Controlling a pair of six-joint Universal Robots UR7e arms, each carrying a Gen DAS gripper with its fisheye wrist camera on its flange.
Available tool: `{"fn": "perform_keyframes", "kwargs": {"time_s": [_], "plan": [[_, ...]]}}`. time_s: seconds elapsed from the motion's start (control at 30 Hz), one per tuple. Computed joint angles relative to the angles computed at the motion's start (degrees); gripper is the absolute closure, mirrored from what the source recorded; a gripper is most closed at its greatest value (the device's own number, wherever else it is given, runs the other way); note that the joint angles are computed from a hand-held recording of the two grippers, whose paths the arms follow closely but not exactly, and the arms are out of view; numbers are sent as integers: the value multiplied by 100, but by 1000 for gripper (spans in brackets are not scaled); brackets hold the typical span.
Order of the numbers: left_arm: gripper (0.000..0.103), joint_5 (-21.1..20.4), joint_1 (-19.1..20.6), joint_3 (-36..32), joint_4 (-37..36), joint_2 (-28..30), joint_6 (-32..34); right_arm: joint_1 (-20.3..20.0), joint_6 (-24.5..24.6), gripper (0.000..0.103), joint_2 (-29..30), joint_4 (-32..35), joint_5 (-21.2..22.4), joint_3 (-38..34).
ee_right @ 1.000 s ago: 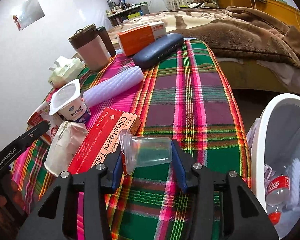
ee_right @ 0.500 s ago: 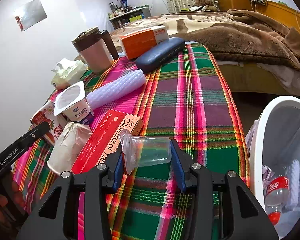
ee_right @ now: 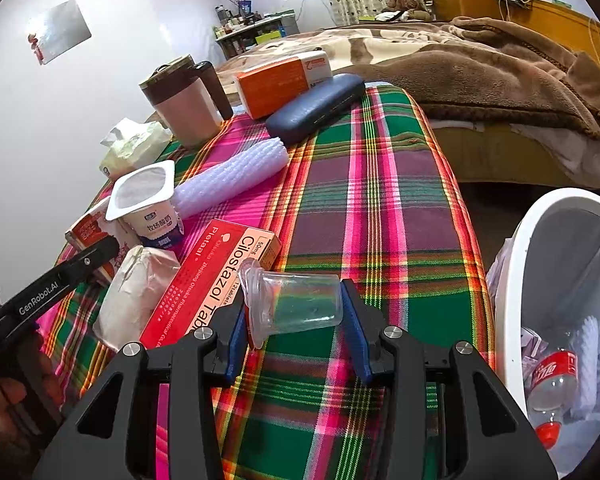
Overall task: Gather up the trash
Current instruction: 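Grasp the clear plastic cup with the right tool while the left grasps the white milk carton, then carry the cup and carton over the white bin and open both tools to drop them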
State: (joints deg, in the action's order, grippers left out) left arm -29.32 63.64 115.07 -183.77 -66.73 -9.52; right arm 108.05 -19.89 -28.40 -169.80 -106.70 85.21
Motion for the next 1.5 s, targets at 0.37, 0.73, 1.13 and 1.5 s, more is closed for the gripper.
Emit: {"fn": "perform_keyframes", "kwargs": {"time_s": [0.37, 0.73, 1.13, 1.5], "plan": [[67, 212, -235, 217, -398, -41, 216, 0, -68, 60, -108, -225, 81, 160], [67, 488, -670, 557, -717, -170, 348, 10, -137, 60, -369, -559, 270, 470], [67, 519, -1234, 664, -918, -114, 639, -21, -226, 60, -834, -1130, 390, 976], [67, -6, -1494, 310, -789, 383, 845, -175, -319, 60, -1278, -1700, 142, 1348]]}}
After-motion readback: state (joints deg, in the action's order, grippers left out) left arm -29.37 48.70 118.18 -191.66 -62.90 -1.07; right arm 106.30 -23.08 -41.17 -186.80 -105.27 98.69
